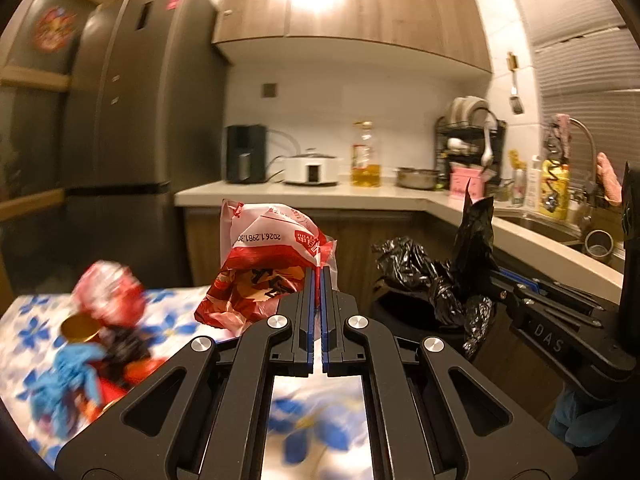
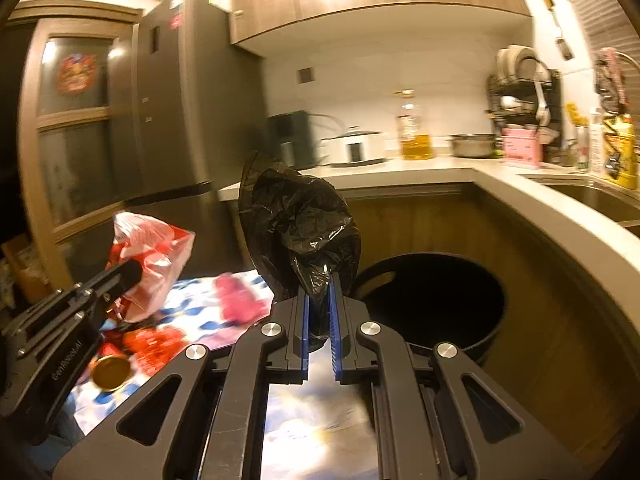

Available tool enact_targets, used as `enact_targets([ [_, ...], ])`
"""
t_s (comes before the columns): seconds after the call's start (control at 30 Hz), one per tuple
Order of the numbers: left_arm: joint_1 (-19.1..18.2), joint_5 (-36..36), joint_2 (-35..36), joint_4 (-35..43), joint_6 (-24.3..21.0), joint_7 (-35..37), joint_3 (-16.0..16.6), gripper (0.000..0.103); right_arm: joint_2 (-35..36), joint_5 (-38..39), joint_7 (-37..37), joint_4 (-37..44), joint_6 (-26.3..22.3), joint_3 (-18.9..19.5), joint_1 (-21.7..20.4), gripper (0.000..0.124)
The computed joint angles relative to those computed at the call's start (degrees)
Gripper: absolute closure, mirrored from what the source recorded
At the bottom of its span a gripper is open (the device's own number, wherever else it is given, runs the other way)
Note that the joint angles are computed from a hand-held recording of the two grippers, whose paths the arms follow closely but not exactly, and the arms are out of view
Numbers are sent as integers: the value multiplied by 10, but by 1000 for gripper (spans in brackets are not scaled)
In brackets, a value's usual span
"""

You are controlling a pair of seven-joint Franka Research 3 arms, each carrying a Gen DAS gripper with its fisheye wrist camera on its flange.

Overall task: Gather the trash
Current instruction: 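Carry the snack bag and black bag over the black bin with both tools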

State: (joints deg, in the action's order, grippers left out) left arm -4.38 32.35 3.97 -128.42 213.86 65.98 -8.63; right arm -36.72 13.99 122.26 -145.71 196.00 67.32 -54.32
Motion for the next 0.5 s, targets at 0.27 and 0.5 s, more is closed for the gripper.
enact_targets([
  [0.27, -33, 30, 80, 113, -18, -23, -30, 101, -30, 3, 15, -13, -6, -11, -54, 114],
  [0.5, -52, 56, 140, 189, -34, -31, -47, 101, -26, 7, 21, -14, 5, -9, -87, 114],
])
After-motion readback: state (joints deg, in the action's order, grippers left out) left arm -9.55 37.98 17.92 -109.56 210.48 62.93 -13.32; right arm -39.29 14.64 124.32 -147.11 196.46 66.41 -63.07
